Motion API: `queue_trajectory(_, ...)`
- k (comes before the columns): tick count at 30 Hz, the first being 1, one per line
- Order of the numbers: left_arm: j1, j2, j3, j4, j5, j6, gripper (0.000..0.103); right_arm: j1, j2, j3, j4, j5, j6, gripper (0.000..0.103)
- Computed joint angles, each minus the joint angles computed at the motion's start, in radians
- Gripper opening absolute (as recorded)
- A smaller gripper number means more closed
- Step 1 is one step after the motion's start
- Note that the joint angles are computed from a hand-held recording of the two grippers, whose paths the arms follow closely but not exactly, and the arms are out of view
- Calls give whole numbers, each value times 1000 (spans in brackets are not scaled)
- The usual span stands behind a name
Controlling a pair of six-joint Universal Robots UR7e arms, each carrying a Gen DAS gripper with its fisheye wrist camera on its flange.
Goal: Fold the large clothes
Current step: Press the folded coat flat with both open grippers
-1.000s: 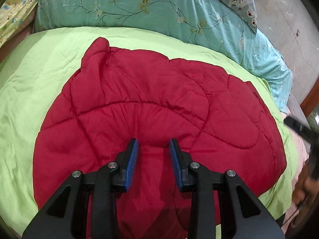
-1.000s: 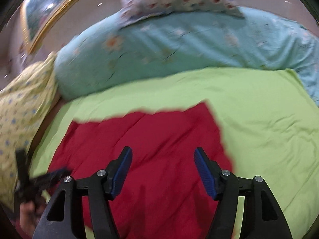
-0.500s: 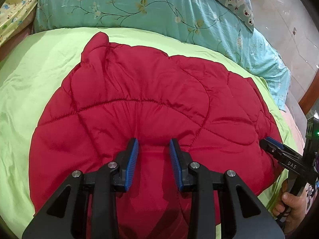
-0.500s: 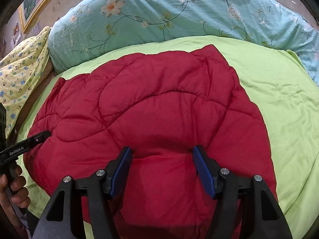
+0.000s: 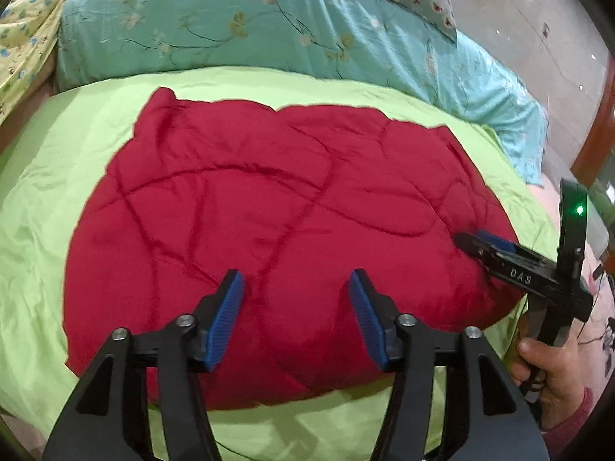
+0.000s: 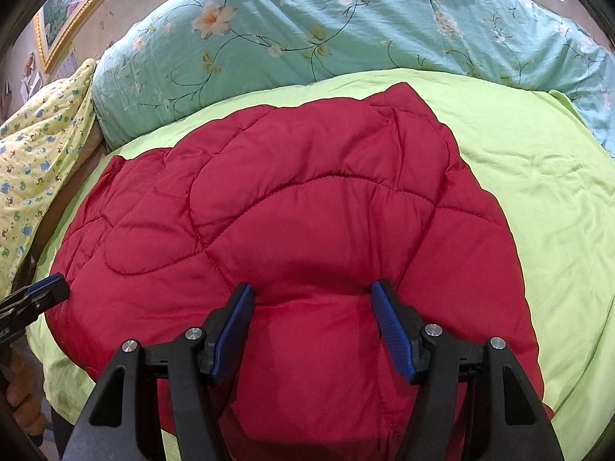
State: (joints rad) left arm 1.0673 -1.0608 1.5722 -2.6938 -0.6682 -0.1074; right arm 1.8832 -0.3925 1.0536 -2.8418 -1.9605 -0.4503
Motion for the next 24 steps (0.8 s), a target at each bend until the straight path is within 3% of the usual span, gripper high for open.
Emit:
queue_trajectory(2, -5, 21, -16, 42, 41, -22, 75, -2, -3, 4, 0, 5, 1, 65)
queue_trajectory(6, -2, 68, -50, 121, 117, -68, 79, -3, -10, 15, -2, 11, 2, 65)
queue_trajectory(17, 14, 91, -71, 106, 120, -54, 86, 9, -49, 83, -60, 20, 23, 66)
queue_trajectory(21, 11, 95, -69, 96, 127, -49, 87, 28, -71, 131, -114, 48, -16, 77)
queue_trajectory(24, 11, 95, -66, 83, 124, -40, 87, 43, -56, 109, -92, 28, -39, 77)
